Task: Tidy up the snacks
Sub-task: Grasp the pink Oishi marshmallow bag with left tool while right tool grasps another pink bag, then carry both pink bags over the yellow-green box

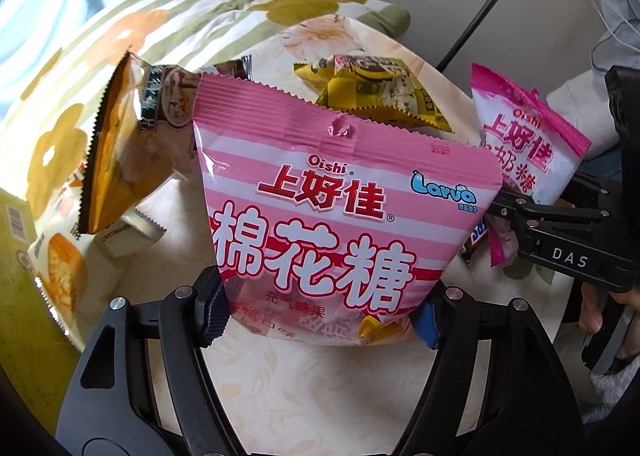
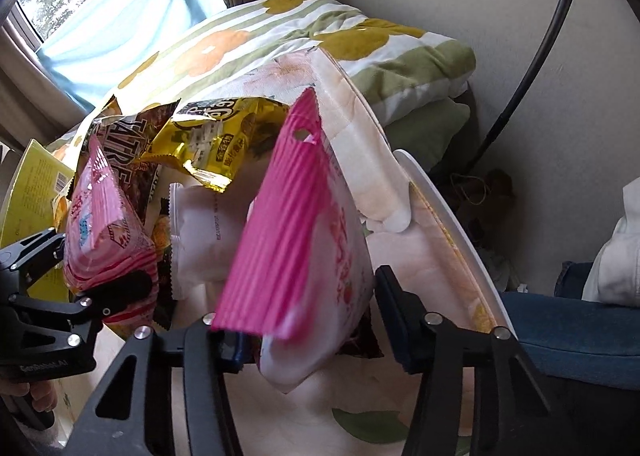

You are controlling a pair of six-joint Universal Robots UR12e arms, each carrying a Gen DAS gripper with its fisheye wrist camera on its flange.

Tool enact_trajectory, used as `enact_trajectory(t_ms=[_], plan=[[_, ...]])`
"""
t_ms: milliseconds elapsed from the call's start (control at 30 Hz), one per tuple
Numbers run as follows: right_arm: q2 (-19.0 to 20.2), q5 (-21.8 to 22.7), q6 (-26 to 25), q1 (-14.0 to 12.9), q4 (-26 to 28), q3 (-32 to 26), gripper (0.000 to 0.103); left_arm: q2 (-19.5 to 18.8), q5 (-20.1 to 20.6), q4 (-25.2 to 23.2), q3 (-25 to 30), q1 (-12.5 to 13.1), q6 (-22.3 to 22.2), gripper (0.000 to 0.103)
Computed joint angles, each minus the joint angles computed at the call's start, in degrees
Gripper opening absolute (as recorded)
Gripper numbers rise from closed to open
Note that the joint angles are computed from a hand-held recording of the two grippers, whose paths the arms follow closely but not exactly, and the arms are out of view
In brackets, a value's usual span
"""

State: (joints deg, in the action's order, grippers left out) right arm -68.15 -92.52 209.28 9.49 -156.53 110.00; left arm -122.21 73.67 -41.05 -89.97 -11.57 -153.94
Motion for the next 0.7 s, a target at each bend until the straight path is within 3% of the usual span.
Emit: enact_trajectory(t_ms=[300,467,700], plan=[[-2.37,0.16,-2.61,-0.23,0.03,1.12,0.038,2.8,0.58,3.2,-2.18,0.12,-5.28,0.069],[-4.36,-0.16,-6.93,0.02,-1.01,1.48,0.037,5.01,0.87,6.64,-4.21,0.25,-9.39,0.069],[-6.16,4.03,-14.65,-0.46,-2.82,0.16,0.037,8.39,3.38,12.26,-6.71,1.15,-17.69,0.069]])
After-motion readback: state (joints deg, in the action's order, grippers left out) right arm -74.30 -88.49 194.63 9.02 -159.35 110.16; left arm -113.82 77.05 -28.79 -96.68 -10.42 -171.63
